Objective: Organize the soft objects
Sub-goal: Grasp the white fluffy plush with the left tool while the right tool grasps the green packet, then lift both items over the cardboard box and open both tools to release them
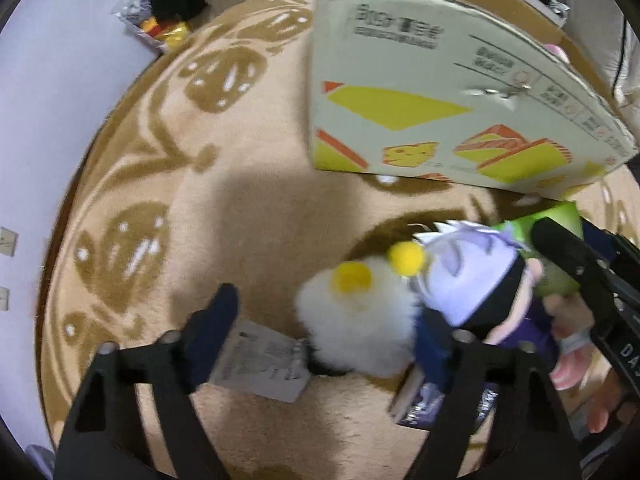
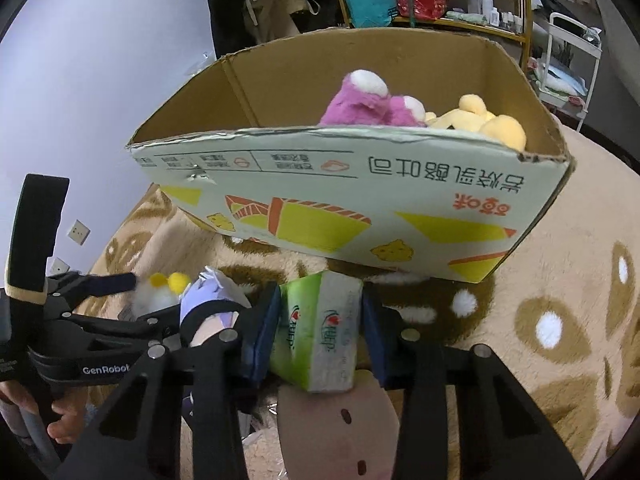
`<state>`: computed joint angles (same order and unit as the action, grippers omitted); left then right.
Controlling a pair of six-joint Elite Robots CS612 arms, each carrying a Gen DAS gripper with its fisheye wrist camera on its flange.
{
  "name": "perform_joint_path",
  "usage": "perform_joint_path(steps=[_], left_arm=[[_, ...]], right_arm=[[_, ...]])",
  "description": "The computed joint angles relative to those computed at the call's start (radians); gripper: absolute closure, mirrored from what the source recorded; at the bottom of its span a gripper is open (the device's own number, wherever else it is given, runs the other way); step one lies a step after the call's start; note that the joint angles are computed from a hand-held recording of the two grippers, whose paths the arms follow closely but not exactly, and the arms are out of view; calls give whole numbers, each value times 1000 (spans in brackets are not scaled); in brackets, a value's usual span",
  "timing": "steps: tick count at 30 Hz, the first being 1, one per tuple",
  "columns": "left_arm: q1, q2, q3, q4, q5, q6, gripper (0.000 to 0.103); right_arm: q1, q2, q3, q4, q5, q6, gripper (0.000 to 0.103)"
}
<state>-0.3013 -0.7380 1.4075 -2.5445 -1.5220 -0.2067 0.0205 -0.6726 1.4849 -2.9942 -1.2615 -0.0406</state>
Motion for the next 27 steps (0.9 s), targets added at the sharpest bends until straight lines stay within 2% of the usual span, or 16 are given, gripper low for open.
perform_joint_path(steps=[1, 3, 4, 5, 7, 11, 17, 27], left_arm=[[-1, 0, 2, -7, 0, 5, 34], [-6, 0, 7, -24, 10, 24, 51], [-6, 1, 6, -21, -2, 39, 55], [-6, 0, 6, -15, -9, 45, 63], [-7, 1, 4, 1, -29, 57, 70], [-13, -6, 20, -31, -16, 77, 79], [-21, -25, 54, -80, 2, 84, 80], [-23, -70, 128, -252, 9, 64, 80]], right_arm=[[2, -1, 0, -1, -4, -2, 64], [3, -3, 2, -8, -2, -6, 65], [4, -4, 4, -12, -3, -8, 66], [5, -5, 4, -13, -5, -10, 67], [8, -8, 9, -21, -14, -5, 68], [12, -16, 23, -55, -36, 2, 70], [12, -36, 54, -148, -80, 20, 71], [11, -61, 94, -245, -118, 27, 71]])
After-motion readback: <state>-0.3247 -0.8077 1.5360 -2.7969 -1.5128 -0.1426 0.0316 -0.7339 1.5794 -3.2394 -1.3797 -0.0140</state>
